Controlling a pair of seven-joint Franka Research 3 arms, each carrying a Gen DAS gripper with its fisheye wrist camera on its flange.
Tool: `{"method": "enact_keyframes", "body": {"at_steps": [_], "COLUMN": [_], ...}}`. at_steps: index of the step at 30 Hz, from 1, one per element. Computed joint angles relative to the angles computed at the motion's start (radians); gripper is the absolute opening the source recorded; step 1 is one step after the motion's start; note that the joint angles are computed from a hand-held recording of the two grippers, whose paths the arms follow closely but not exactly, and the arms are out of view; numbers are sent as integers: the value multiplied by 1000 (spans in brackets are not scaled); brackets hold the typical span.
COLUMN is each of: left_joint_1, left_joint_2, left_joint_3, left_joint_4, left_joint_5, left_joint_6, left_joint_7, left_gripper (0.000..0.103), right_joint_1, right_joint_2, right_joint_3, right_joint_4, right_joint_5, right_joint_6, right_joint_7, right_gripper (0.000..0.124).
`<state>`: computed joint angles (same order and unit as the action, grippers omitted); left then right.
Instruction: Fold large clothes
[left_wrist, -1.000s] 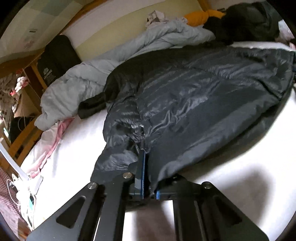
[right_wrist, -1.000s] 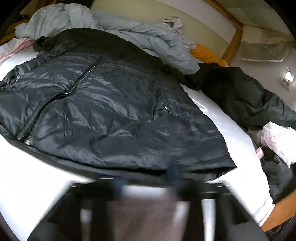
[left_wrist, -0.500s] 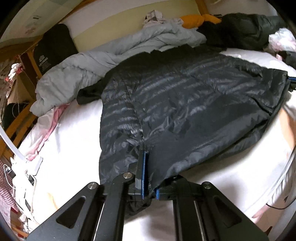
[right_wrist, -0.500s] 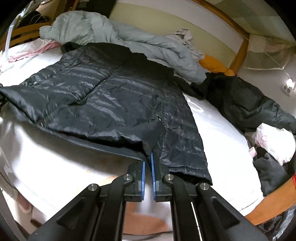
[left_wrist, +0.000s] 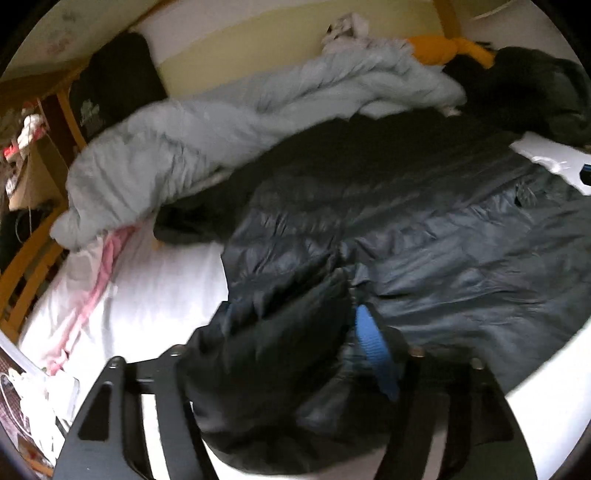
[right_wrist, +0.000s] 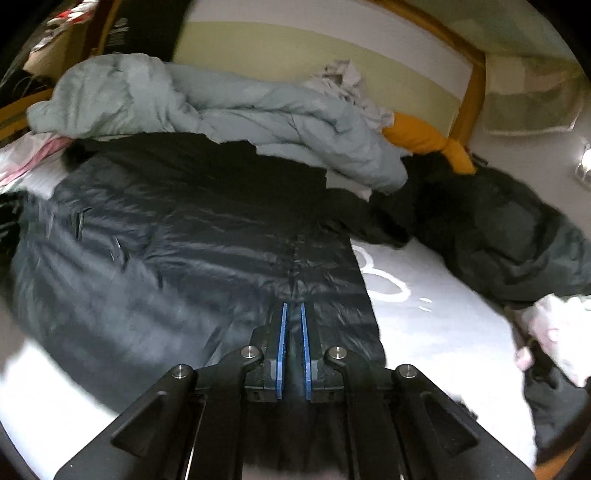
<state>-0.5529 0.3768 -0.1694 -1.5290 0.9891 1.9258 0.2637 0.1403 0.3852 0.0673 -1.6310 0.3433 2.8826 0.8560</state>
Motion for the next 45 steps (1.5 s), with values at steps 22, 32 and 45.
{"method": "enact_keyframes", "body": {"at_steps": [22,32,45], "left_joint_1": [106,86,154], "left_joint_2": [-172,-148,-162], "left_joint_3": [-48,-30,-44], "left_joint_4": [-252,-237,-248], "left_joint_5": [-31,5,63], "left_joint_6": [240,190,159], "left_joint_7": [-246,-268,-333], "left_gripper": [86,1,1], "right_joint_1": [-189,-168,47], "right_joint_2": [-120,-126,146], "right_joint_3": [0,-9,-114], "right_joint_4": [-129,-137,244], "right_joint_5": [454,476,241], "right_joint_6": [-119,-220,-66], "right_joint_7": [-149,-225,-72], "right_gripper": [75,5,4]}}
